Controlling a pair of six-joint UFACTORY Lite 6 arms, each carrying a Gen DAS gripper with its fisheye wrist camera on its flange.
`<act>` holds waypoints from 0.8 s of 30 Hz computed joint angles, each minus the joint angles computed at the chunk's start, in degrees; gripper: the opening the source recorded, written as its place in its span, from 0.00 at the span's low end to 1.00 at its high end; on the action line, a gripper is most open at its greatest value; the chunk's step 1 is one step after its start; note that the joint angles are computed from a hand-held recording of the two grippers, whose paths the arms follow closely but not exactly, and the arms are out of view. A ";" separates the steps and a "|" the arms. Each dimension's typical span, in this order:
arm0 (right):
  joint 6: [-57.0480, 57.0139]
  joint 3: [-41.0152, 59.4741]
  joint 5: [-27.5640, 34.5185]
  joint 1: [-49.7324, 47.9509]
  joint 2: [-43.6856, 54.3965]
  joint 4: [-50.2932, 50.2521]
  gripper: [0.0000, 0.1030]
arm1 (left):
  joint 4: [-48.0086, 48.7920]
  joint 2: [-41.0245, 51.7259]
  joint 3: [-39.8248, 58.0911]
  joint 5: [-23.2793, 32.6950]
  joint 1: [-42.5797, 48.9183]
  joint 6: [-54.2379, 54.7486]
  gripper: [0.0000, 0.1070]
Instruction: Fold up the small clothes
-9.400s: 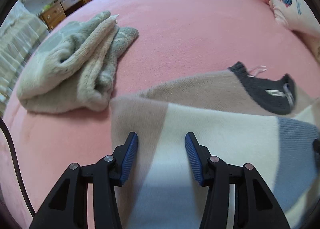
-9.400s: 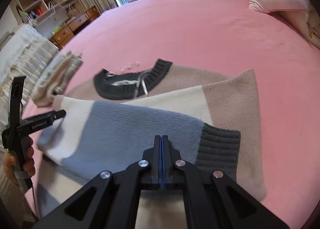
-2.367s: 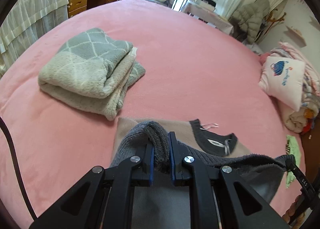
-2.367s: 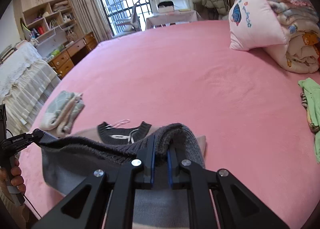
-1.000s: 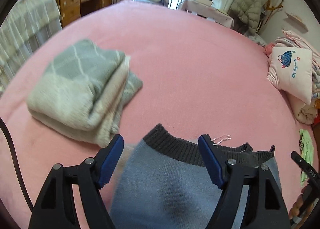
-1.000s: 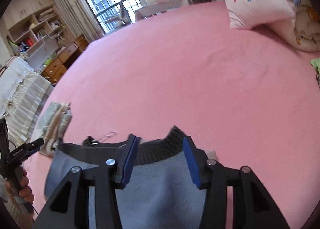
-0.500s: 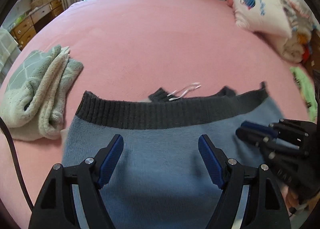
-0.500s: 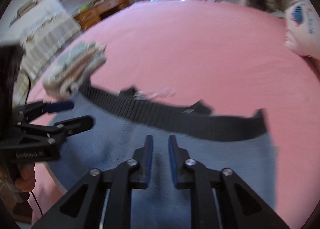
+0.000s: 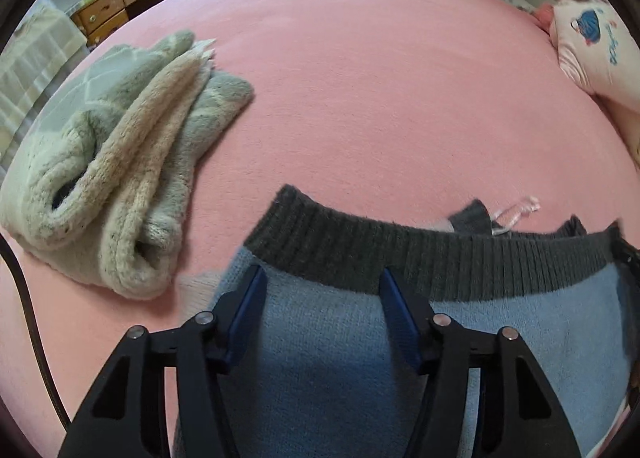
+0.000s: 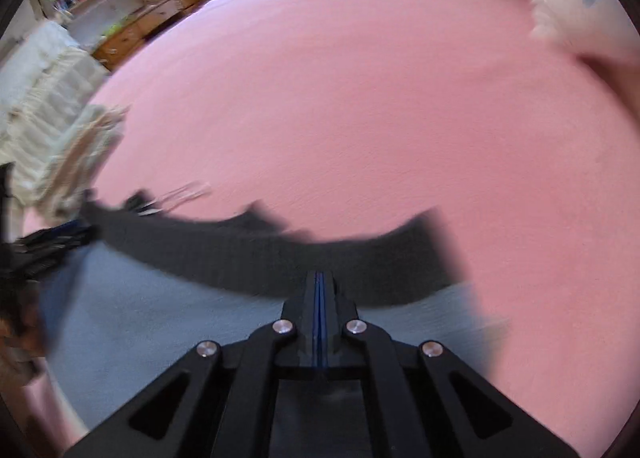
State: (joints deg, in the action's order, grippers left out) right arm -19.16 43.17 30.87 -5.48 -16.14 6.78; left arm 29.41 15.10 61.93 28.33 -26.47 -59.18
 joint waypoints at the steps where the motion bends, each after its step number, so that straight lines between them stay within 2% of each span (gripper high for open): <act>1: -6.00 1.30 1.17 -3.98 1.65 5.43 0.00 | 0.29 -0.43 -0.63 -0.23 -0.06 -0.12 0.55; 3: -13.39 4.99 5.92 -11.35 6.04 11.70 0.00 | 2.89 -0.55 -1.05 0.50 -0.97 -2.20 0.55; 5: -13.57 3.31 1.89 -14.15 5.99 8.38 0.01 | 5.22 -0.37 -1.19 1.08 -1.91 -5.38 0.55; 6: -11.87 3.24 1.45 -15.10 6.19 5.59 0.01 | 5.79 -0.82 -1.80 0.89 -2.05 -6.52 0.55; 8: -13.35 4.15 3.53 -18.52 6.42 7.03 0.01 | 6.71 -1.08 -2.25 0.84 -2.15 -7.70 0.55; 11: -21.93 4.47 8.15 -25.24 3.39 14.52 0.01 | 6.20 -1.48 -0.77 4.93 -5.50 -9.11 0.55; 14: -22.41 3.77 13.98 -26.04 -4.01 16.54 0.01 | 2.07 -4.18 0.91 10.04 -7.09 -5.74 0.55; 18: -27.75 8.55 32.29 -33.62 -14.57 22.19 0.02 | 1.25 -15.20 1.19 19.53 -13.09 -4.75 0.59; 20: -27.74 9.93 39.91 -35.12 -19.92 23.48 0.02 | 2.89 -20.04 2.41 27.69 -19.01 -6.78 0.75; 22: -26.79 11.61 47.29 -35.34 -25.39 24.45 0.02 | 3.63 -24.82 3.43 34.70 -25.68 -8.83 0.76; 24: -29.16 13.05 57.54 -39.92 -32.32 26.87 0.02 | 3.32 -28.13 4.58 40.42 -32.12 -11.30 0.76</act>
